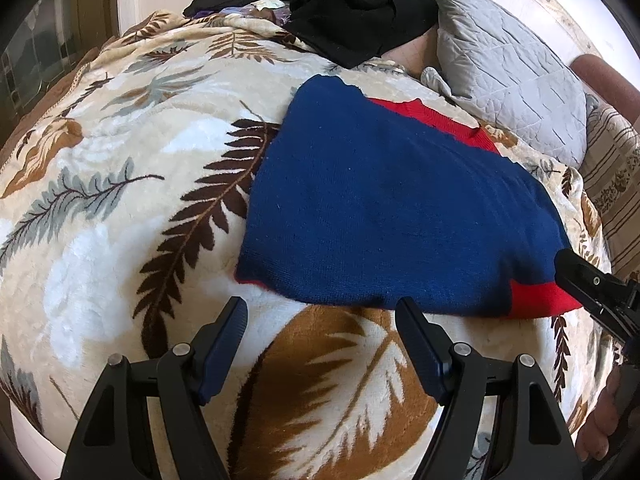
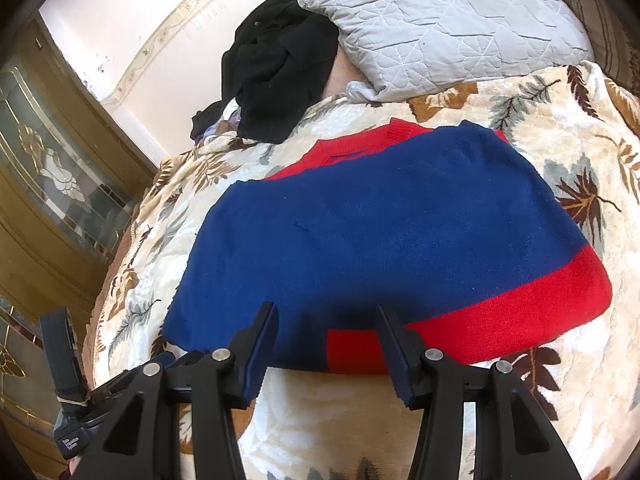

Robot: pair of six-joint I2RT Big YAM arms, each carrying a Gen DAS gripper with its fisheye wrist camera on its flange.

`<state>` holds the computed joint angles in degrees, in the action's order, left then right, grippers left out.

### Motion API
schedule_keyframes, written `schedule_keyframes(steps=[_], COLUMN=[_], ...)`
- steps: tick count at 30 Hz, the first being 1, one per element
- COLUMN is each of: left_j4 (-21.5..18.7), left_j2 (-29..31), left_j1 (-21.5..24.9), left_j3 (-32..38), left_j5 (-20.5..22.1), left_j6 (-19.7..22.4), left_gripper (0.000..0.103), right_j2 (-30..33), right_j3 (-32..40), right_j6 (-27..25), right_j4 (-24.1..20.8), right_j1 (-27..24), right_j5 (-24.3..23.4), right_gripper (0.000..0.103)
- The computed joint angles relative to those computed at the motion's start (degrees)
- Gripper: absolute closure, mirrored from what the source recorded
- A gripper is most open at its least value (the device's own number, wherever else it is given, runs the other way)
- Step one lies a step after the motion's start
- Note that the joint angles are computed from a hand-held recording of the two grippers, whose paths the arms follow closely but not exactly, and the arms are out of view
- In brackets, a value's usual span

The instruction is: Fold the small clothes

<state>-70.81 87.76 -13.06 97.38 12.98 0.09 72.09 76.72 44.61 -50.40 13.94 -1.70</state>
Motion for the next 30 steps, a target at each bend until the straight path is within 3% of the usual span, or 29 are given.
schedule_keyframes(steps=[3, 6, 9, 12, 15, 21, 26, 30], left_j4=[-0.63, 0.29, -0.77, -0.22, 0.23, 7.96, 1.93, 0.56], left_j2=[0.81, 0.97, 2.51, 2.53, 1.97, -1.84, 2.16, 1.01], left_j1=[1.04, 2.34, 2.06, 1.49, 2.32, 2.14, 3.72, 5.46], left_j3=[1.06, 1.42, 2.31, 2.08, 1.98, -0.94, 2.8, 1.91], left_j5=[0.66, 0.19, -3.12, -4.67, -2.25, -6.26, -3.42, -0.16], left_j6=[-1.31, -2.72, -1.55, -0.66, -1.74, -0.09, -2.76, -3.64], left_gripper=[0.026, 0.026, 0.026, 0.026, 0.026, 0.026, 0.026, 0.026], right_j2=[-0.3, -1.09, -0.25, -1.76, -6.9, -13.88, -11.27, -10.02], right_j3=[-0.24, -2.55, -4.53, -7.23, -10.52, -16.84, -17.25, -14.76], right_j6=[1.02, 4.89, 6.61, 6.99, 9.15, 14.31, 15.75, 15.51], right_j4=[-1.73, -1.67, -2.95, 0.64, 3.96, 10.34, 10.15, 6.41], right_j1=[-1.63, -6.04, -9.34, -11.36, -13.62, -18.99, -20.04, -18.1], right_j5=[3.43, 0.9, -3.23, -7.94, -7.52, -10.12, -15.52, -11.79], right_gripper=[0.048, 0.048, 0.048, 0.048, 0.048, 0.047, 0.047, 0.047])
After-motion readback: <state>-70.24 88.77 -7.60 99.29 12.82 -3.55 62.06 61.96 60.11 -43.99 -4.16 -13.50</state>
